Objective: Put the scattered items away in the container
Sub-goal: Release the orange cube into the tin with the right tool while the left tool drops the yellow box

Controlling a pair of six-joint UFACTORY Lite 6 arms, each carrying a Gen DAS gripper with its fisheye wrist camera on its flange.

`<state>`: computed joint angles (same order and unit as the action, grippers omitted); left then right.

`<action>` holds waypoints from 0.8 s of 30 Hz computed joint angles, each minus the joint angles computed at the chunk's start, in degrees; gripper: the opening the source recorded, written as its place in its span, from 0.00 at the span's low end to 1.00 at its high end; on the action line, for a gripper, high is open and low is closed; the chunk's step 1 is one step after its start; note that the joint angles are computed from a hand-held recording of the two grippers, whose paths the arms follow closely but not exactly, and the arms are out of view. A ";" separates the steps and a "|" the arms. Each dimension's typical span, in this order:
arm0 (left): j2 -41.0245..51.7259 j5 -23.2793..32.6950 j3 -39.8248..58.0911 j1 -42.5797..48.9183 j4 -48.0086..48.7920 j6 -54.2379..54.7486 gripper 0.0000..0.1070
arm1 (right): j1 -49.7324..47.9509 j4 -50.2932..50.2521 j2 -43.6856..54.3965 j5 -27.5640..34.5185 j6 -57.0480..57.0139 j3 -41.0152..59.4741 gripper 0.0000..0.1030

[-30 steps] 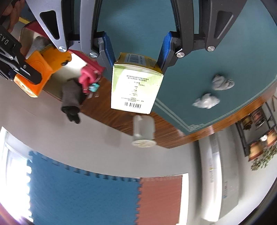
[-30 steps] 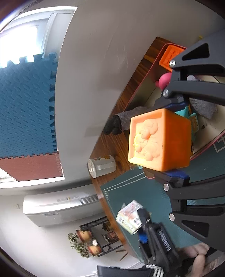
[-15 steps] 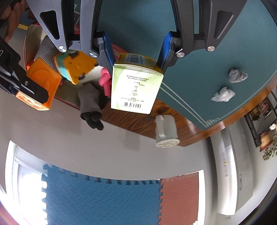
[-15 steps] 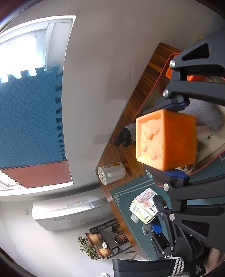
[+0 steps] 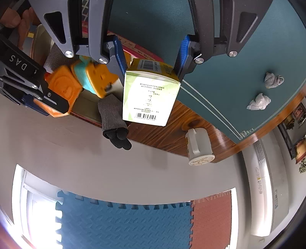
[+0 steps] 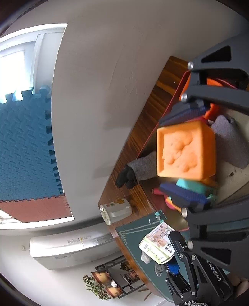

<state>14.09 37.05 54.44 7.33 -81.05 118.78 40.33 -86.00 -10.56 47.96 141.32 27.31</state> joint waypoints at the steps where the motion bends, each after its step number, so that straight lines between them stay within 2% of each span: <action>1: -0.07 -0.09 -0.09 -0.07 0.00 0.00 0.45 | 0.03 -0.21 -0.36 0.11 0.30 -0.39 0.67; 11: 0.84 -0.37 2.20 -1.64 0.57 -2.09 0.45 | 0.76 0.66 -4.26 1.31 1.35 -3.31 0.67; 18: 0.34 1.46 4.68 -4.39 4.84 -6.98 0.47 | 3.26 3.28 -7.39 3.56 1.31 -5.39 0.67; 19: 0.61 1.49 5.11 -5.05 5.98 -8.19 0.50 | 3.56 3.63 -7.88 3.81 1.29 -5.67 0.67; 20: 0.89 1.48 5.33 -5.45 6.56 -8.89 0.64 | 3.76 3.98 -8.26 4.03 1.16 -5.90 0.67; 21: 1.08 1.50 5.33 -5.69 6.82 -9.27 0.74 | 3.96 4.26 -8.66 4.21 1.11 -6.15 0.67; 24: 1.17 1.63 4.67 -5.63 6.10 -8.56 0.74 | 4.29 4.97 -9.64 4.67 1.03 -6.79 0.67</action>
